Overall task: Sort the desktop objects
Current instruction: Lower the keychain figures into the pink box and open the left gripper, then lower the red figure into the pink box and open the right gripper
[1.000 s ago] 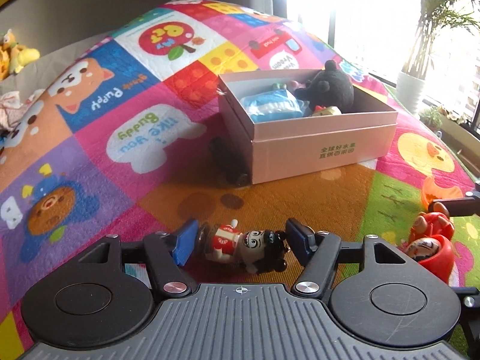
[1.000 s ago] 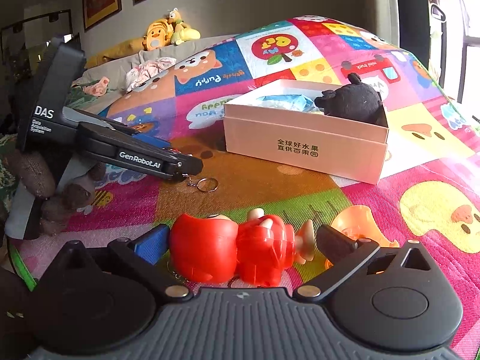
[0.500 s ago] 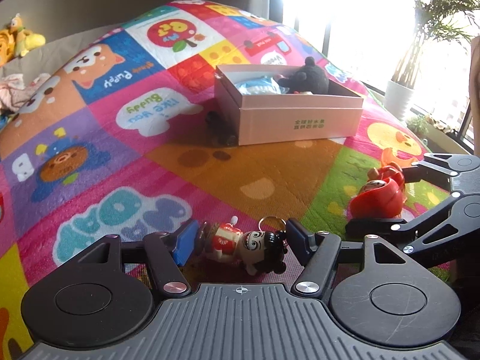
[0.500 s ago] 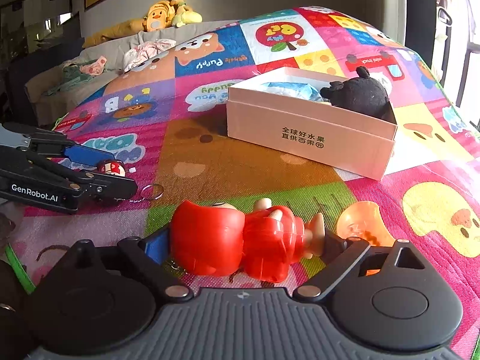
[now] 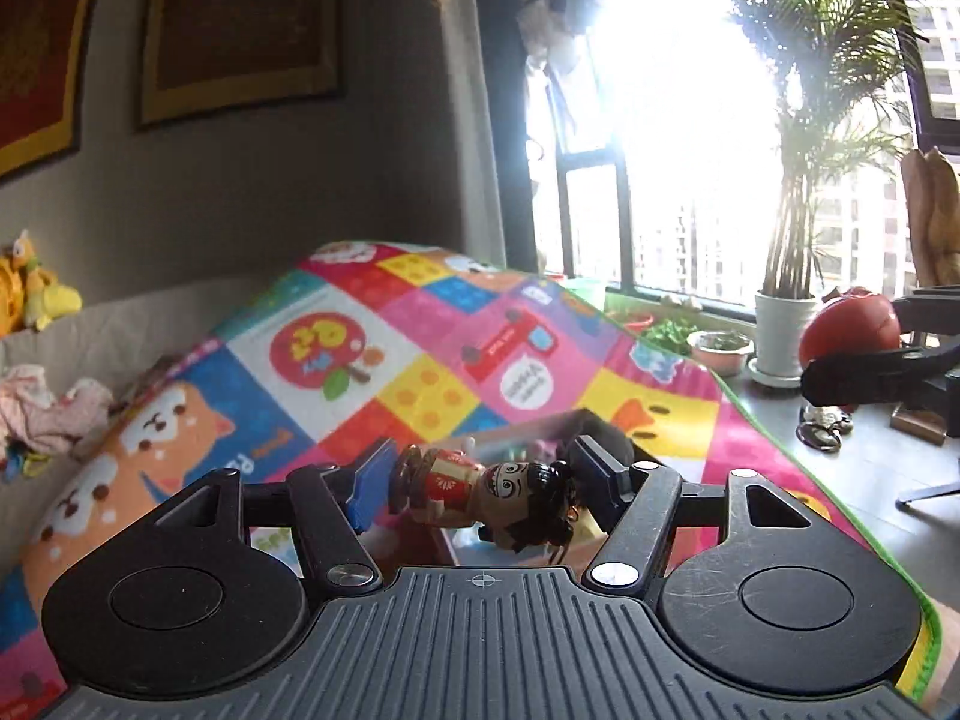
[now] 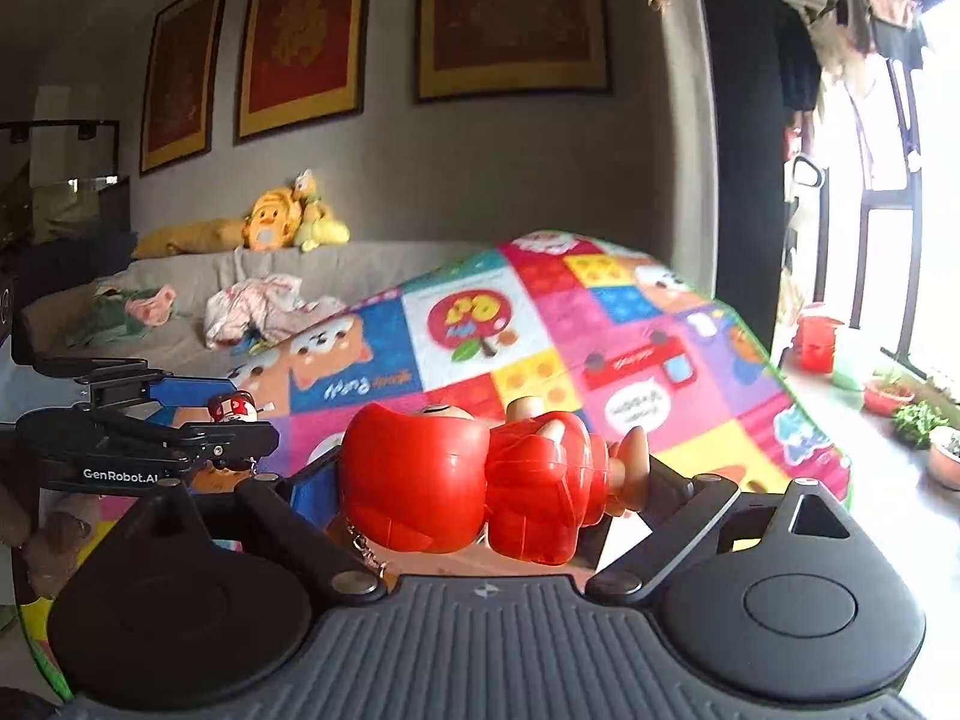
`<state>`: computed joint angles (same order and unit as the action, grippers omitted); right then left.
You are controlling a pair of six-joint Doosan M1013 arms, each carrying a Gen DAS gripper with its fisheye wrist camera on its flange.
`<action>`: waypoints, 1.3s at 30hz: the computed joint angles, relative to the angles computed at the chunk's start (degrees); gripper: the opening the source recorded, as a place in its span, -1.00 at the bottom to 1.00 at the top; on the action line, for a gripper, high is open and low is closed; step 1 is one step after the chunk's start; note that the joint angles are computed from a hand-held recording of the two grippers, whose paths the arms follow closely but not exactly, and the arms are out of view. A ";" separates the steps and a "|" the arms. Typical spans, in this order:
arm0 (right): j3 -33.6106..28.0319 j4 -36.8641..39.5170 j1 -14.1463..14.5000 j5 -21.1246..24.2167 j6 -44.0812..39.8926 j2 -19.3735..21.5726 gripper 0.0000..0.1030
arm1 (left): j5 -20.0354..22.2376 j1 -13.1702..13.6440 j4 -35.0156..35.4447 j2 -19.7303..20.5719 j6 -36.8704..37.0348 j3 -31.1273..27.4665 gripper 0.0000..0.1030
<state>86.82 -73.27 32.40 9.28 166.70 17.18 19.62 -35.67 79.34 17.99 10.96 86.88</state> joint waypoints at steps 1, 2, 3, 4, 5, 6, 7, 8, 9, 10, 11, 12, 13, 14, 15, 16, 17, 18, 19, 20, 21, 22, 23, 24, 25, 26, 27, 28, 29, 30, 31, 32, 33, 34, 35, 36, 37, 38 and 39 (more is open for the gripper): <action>-0.08 -1.43 -0.29 0.36 1.77 -0.06 0.83 | -0.52 0.29 -2.88 1.26 3.12 -1.84 0.35; -0.03 -1.47 -0.54 0.66 2.23 -0.09 0.83 | -0.77 0.57 -6.18 2.44 6.58 -3.51 0.35; -0.02 -0.52 -0.75 0.83 1.76 -0.04 0.83 | -0.87 0.87 -9.55 3.69 9.92 -5.22 0.35; 0.00 2.21 -1.17 0.71 -0.21 0.06 0.83 | -0.92 1.15 -12.32 4.88 12.41 -6.74 0.35; -0.03 6.42 -1.56 0.52 -3.69 0.21 0.83 | -0.80 1.39 -15.32 6.07 14.82 -8.26 0.36; -0.26 11.74 -1.91 0.49 -8.31 0.53 0.83 | -0.71 1.69 -19.32 7.18 17.92 -9.71 0.41; -0.58 17.51 -2.24 0.71 -13.28 0.92 0.83 | -0.42 2.23 -26.17 8.30 23.00 -11.25 0.49; -0.90 22.17 -2.51 1.13 -17.05 1.29 0.83 | 0.32 2.57 -31.34 8.98 26.31 -12.24 0.64; -1.18 25.37 -2.75 1.62 -19.35 1.62 0.83 | 0.50 2.97 -34.67 9.27 27.70 -12.44 0.71; -1.32 26.80 -2.97 1.93 -20.12 1.88 0.83 | -0.08 3.25 -35.46 9.17 27.49 -11.93 0.73; -1.40 27.27 -3.16 2.03 -20.17 2.07 0.83 | -0.36 3.41 -34.13 8.89 25.70 -11.15 0.81; -1.55 28.32 -3.34 2.11 -20.76 2.29 0.83 | 0.00 3.33 -30.08 8.47 21.48 -10.03 0.86; -1.89 30.68 -3.50 2.14 -22.61 2.58 0.83 | 0.84 3.15 -26.36 8.02 17.82 -8.89 0.86; -2.39 34.42 -3.66 2.07 -25.74 2.97 0.83 | 1.79 3.02 -24.43 7.55 15.99 -7.79 0.86; -3.07 39.54 -3.80 1.95 -30.14 3.46 0.83 | 2.68 2.87 -23.03 7.07 14.48 -6.60 0.87; -3.88 45.37 -3.89 1.81 -35.38 4.05 0.83 | 3.03 2.79 -22.42 6.47 13.60 -5.25 0.87; -4.85 52.14 -3.98 1.69 -41.80 4.76 0.83 | 3.06 2.75 -22.73 5.90 13.68 -3.95 0.88; -6.00 58.59 -4.00 1.81 -47.96 5.58 0.83 | 3.01 2.77 -23.67 5.45 14.39 -2.83 0.89; -7.48 63.88 -3.96 2.41 -52.90 6.54 0.83 | 3.03 2.74 -24.34 5.01 14.89 -1.84 0.89; -9.35 68.96 -3.92 3.47 -57.58 7.69 0.83 | 3.02 2.71 -24.83 4.69 15.40 -1.03 0.89; -11.60 73.12 -3.92 4.75 -61.32 9.04 0.83 | 3.09 2.56 -24.60 4.26 15.29 -0.09 0.89; -13.98 75.14 -3.86 6.00 -63.04 10.41 0.83 | 3.03 2.47 -23.56 3.90 14.31 0.74 0.89; -16.24 74.16 -3.73 6.92 -61.99 11.73 0.83 | 2.92 2.45 -22.77 3.59 13.44 1.41 0.91; -19.00 70.53 -3.49 7.94 -58.45 13.34 0.83 | 2.66 2.47 -22.33 3.21 12.77 2.11 0.93; -21.62 66.25 -3.26 8.85 -54.37 14.87 0.83 | 2.11 2.57 -22.19 2.86 12.42 2.71 0.93; -24.22 61.86 -3.02 9.79 -50.10 16.43 0.83 | 1.61 2.72 -22.26 2.58 12.27 3.20 0.93; -26.57 57.69 -2.79 10.77 -45.72 17.91 0.83 | 1.24 2.88 -22.08 2.31 11.78 3.67 0.94; -29.36 55.35 -2.72 12.06 -42.60 19.65 0.83 | 1.18 3.02 -21.63 2.07 10.88 4.08 0.94; -31.87 56.00 -2.81 13.54 -42.20 21.22 0.84 | 1.39 3.16 -21.04 1.89 9.82 4.41 0.94; -34.46 59.66 -3.08 15.94 -44.30 22.69 0.89 | 1.79 3.26 -20.02 1.60 8.22 4.90 0.95; -36.33 63.65 -3.41 18.23 -46.23 23.72 0.92 | 2.17 3.37 -18.86 1.29 6.45 5.47 0.95; -36.79 67.19 -3.80 19.04 -47.10 24.08 0.93 | 2.54 3.53 -17.92 1.00 4.87 6.00 0.96; -35.88 70.42 -4.11 18.21 -48.33 23.78 0.95 | 2.92 3.70 -17.31 0.72 3.45 6.58 0.96; -34.37 71.87 -4.26 16.82 -48.70 23.15 0.96 | 3.23 3.88 -17.57 0.51 2.89 7.00 0.97; -33.08 70.55 -4.20 15.77 -47.16 22.53 0.97 | 3.45 4.08 -18.28 0.35 2.79 7.40 0.97; -31.80 66.98 -3.93 15.01 -44.10 21.88 1.00 | 3.61 4.23 -19.14 0.25 3.04 7.66 0.97; -31.05 64.03 -3.64 14.91 -42.16 21.44 1.00 | 3.78 4.36 -19.97 0.12 3.32 7.97 0.97; -30.75 62.45 -3.39 15.41 -42.06 21.16 1.00 | 3.88 4.42 -20.33 0.05 3.35 8.25 0.97; -30.90 61.35 -3.08 16.37 -42.74 21.07 1.00 | 4.04 4.41 -20.43 0.00 3.21 8.46 0.97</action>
